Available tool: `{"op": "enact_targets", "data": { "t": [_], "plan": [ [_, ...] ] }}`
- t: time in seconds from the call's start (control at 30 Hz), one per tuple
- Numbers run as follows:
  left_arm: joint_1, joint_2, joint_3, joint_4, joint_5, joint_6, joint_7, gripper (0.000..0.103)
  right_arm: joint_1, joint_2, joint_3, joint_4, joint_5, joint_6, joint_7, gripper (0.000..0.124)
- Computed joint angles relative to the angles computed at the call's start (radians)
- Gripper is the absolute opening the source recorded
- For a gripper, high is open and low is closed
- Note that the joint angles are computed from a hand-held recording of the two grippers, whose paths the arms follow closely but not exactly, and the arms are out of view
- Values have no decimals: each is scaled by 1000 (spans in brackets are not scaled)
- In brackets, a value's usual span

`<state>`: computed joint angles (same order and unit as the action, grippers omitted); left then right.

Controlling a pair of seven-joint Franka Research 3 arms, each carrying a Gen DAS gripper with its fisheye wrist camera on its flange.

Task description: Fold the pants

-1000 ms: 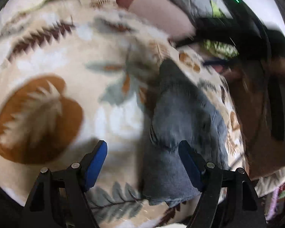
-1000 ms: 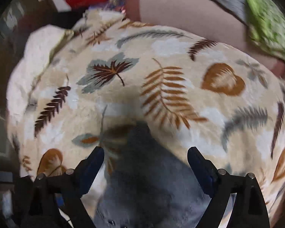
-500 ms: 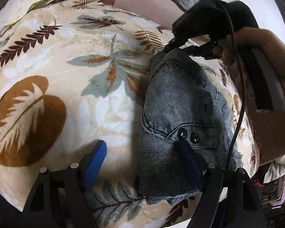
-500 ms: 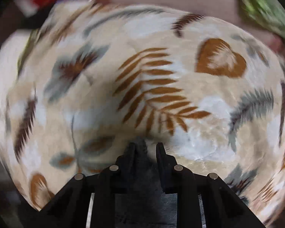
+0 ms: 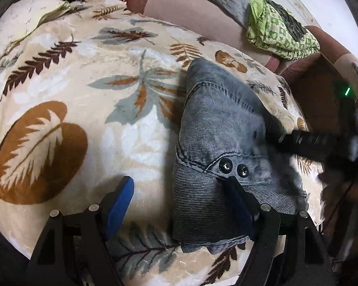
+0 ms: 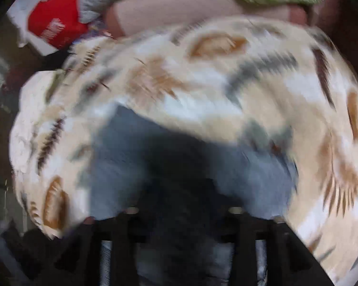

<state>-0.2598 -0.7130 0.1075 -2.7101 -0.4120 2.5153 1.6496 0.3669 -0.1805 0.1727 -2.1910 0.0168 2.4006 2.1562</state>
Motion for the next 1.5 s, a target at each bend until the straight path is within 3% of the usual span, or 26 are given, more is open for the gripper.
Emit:
{"op": "enact_targets", "data": {
  "t": [0.13, 0.3, 0.4, 0.47, 0.53, 0.67, 0.73, 0.8, 0.87, 0.97, 1.03, 1.33, 1.5],
  "plan": [
    [31, -33, -50, -18, 61, 14, -45, 79, 4, -82, 2, -95, 45, 117, -11, 59],
    [38, -63, -73, -32, 125, 30, -94, 79, -36, -250, 78, -234, -42, 202, 75, 64],
    [34, -55, -82, -34, 158, 34, -128, 79, -42, -318, 115, -320, -60, 210, 110, 77],
    [21, -55, -75, -30, 169, 23, -137, 79, -48, -281, 140, -330, -94, 155, 95, 79],
    [29, -62, -91, -33, 197, 30, -155, 79, -63, -297, 162, -356, -146, 198, 126, 80],
    [25, -80, -90, -29, 228, 10, -182, 79, -53, -364, 147, -378, -125, 224, 161, 80],
    [26, -96, -93, -32, 241, 12, -192, 79, -67, -412, 171, -409, -139, 251, 184, 81],
    [26, -105, -104, -42, 262, 27, -201, 79, -68, -410, 184, -421, -140, 236, 182, 85],
    [23, -75, -119, -34, 297, 4, -198, 80, -36, -348, 148, -414, -98, 194, 142, 87],
    [20, -72, -115, -37, 323, 19, -191, 80, -27, -364, 129, -436, -71, 236, 152, 90],
    [18, -66, -105, -11, 321, -14, -194, 80, -38, -404, 139, -461, -65, 264, 174, 90],
    [17, -81, -108, -8, 344, -10, -190, 80, -106, -505, 179, -512, -64, 369, 230, 90],
    [12, -78, -101, -13, 334, -13, -184, 80, -10, -405, 56, -430, 39, 448, 79, 90]
  ]
}}
